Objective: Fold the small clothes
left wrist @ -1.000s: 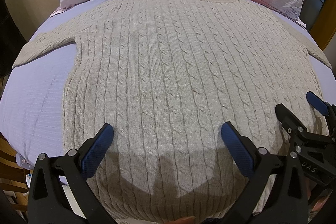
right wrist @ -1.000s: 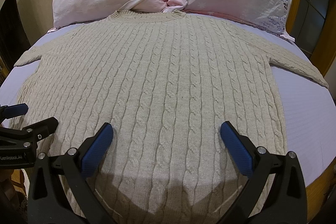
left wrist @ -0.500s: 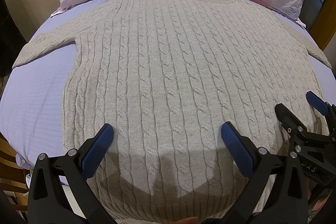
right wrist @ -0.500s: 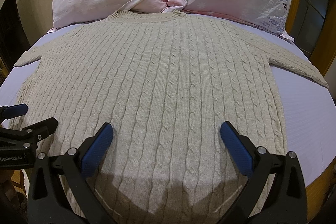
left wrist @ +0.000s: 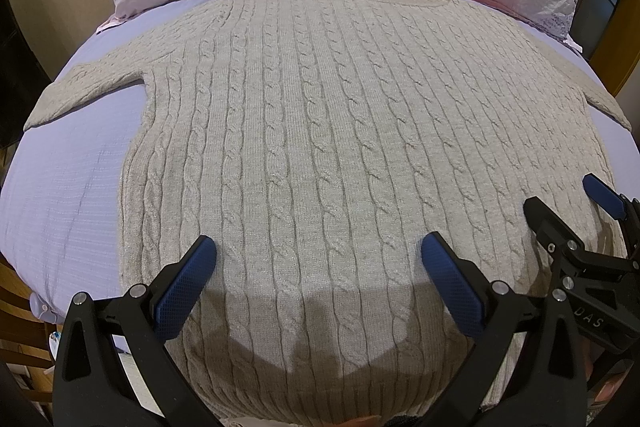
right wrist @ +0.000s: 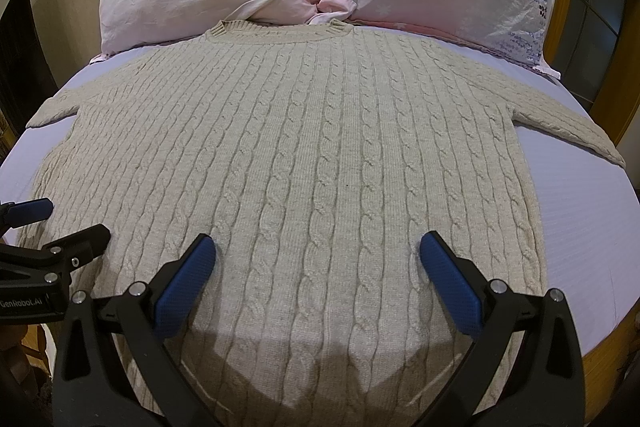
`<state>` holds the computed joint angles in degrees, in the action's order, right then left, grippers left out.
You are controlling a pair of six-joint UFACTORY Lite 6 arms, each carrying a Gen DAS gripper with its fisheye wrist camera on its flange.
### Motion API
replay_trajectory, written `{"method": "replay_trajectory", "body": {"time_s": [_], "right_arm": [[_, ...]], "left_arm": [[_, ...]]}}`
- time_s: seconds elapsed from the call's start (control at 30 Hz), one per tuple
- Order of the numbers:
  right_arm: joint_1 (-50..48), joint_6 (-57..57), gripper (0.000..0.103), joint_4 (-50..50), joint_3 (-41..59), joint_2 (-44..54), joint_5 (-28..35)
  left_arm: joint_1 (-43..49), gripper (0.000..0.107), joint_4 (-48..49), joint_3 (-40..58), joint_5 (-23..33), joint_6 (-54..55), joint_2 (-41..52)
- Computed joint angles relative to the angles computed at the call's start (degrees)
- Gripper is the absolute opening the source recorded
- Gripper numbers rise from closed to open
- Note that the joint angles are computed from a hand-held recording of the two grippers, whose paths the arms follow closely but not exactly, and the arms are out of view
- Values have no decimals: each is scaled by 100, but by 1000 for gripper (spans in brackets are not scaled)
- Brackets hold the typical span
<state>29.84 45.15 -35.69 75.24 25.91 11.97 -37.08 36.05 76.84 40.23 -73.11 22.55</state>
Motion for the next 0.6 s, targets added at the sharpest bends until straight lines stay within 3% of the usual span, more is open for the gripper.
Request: {"method": "replay_trajectory", "body": {"time_s": [0.6], "right_arm": [[-35,-417,101,375,92,93,27]], "left_arm": [[55,102,-93,53,26,150,3]]}}
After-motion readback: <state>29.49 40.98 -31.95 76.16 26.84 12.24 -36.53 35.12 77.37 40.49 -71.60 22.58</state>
